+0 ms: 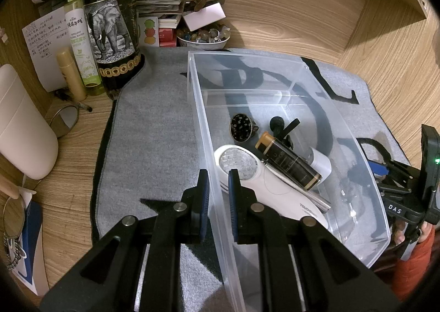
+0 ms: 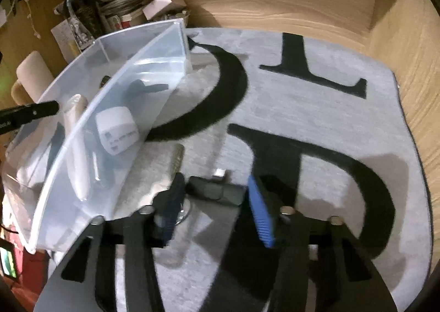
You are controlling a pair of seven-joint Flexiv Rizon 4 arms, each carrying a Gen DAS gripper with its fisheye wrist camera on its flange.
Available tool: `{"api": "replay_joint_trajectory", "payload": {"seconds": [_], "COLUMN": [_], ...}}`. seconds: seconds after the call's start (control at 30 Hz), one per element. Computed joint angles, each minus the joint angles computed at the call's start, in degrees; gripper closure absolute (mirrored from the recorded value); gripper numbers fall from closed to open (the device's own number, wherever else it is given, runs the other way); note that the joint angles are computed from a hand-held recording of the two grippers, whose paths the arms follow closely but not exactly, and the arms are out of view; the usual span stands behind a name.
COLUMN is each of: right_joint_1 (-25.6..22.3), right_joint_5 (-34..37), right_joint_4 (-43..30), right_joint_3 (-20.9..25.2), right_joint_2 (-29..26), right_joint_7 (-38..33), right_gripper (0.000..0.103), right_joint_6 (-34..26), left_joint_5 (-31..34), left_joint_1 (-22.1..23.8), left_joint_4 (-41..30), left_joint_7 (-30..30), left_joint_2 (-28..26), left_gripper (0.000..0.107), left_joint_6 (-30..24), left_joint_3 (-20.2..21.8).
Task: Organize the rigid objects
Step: 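Grasp the small black USB adapter with the right gripper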
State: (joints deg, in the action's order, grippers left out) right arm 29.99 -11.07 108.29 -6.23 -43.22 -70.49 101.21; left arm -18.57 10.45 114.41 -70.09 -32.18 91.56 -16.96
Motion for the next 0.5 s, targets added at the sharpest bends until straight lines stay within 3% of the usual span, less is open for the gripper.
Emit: {"api": "replay_joint_trajectory", "payload": {"seconds": [0.23, 0.5], "right_joint_1": [2.60, 3.99], "right_joint_5": [2.56, 5.45], "right_joint_4": [1.79, 2.59], "right_joint_3": [-3.36, -4.22], "right_joint_2": [0.30, 2.38], "right_joint_7": [0.32, -1.40], "right_gripper": [0.063, 0.063], "right_joint_6": [1.97, 6.73], "left_joint_5": [0.15, 0.20], "left_joint_1": [-0.07, -0.06], "left_joint_4": [-0.04, -0.03], "left_joint_7": [-0.05, -0.09], "left_joint_2": [0.01, 0.01], "left_gripper": [0.095, 0.094], "left_joint_6": [-0.04, -0.03], "left_joint_3": [0.14, 0.14]}}
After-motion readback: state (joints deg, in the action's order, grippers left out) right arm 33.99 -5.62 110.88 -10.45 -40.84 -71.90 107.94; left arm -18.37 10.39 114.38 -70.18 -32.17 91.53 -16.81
